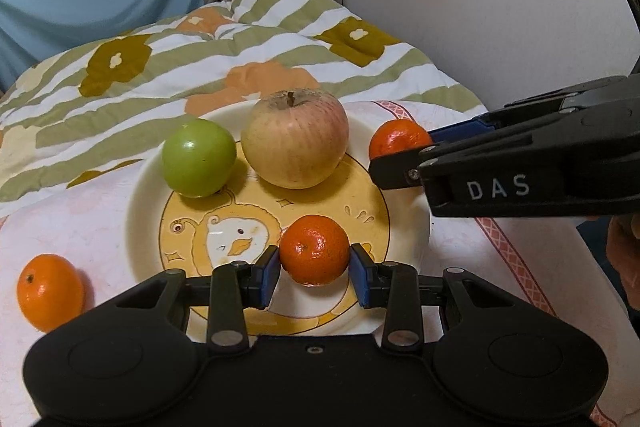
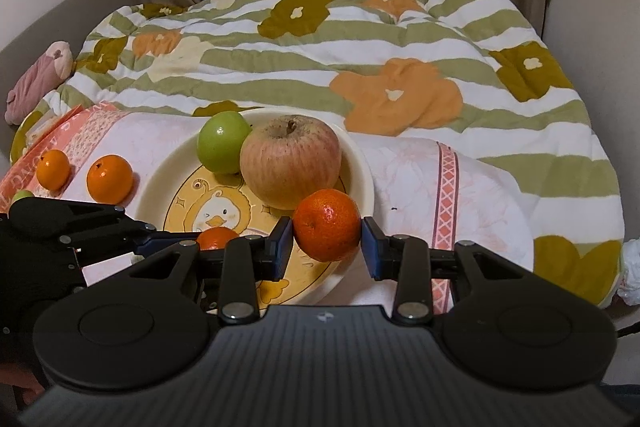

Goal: Organize fruits
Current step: 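Carry both mandarins into the duck bowl and open both grippers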

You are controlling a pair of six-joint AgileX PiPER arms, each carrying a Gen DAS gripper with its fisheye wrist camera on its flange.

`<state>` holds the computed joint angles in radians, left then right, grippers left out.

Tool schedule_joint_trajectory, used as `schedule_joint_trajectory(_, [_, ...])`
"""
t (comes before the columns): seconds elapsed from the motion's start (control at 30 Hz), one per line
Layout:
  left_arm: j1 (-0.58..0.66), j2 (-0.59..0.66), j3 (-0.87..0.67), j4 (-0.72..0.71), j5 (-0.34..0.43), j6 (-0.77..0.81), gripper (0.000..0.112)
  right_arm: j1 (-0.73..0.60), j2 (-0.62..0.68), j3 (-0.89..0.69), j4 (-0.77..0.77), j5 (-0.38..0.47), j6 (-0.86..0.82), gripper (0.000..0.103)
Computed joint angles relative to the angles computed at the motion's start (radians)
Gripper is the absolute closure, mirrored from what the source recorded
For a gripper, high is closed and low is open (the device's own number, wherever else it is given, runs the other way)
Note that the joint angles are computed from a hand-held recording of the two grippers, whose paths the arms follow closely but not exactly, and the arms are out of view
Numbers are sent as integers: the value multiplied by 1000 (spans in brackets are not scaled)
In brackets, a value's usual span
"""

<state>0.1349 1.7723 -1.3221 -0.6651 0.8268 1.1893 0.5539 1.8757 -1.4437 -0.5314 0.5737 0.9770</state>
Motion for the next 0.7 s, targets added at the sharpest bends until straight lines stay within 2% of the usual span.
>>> schedule_joint_trajectory(0.03, [0, 4, -6, 1, 4, -7, 70, -2, 0, 0, 4, 0, -6, 52])
schedule_joint_trajectory(0.07, [3, 3, -7, -6, 8, -7, 60, -2, 2, -4, 9, 2, -16, 52])
schedule_joint_trajectory(0.1, [11, 1, -10, -15, 19, -1, 37, -3, 1, -3, 11, 2, -27, 52])
schedule_joint_trajectory(0.17, [26, -10, -2, -52, 22, 23, 21, -3, 9, -15, 27, 5, -54, 52])
schedule_joint_trajectory(0.4, [67, -38, -8, -45, 53, 0, 21, -2, 47, -67, 89, 18, -125, 51])
schedule_joint_trajectory(0.7, [129, -88, 20, -38, 43, -11, 21, -14, 117, -148, 186, 54, -213, 50])
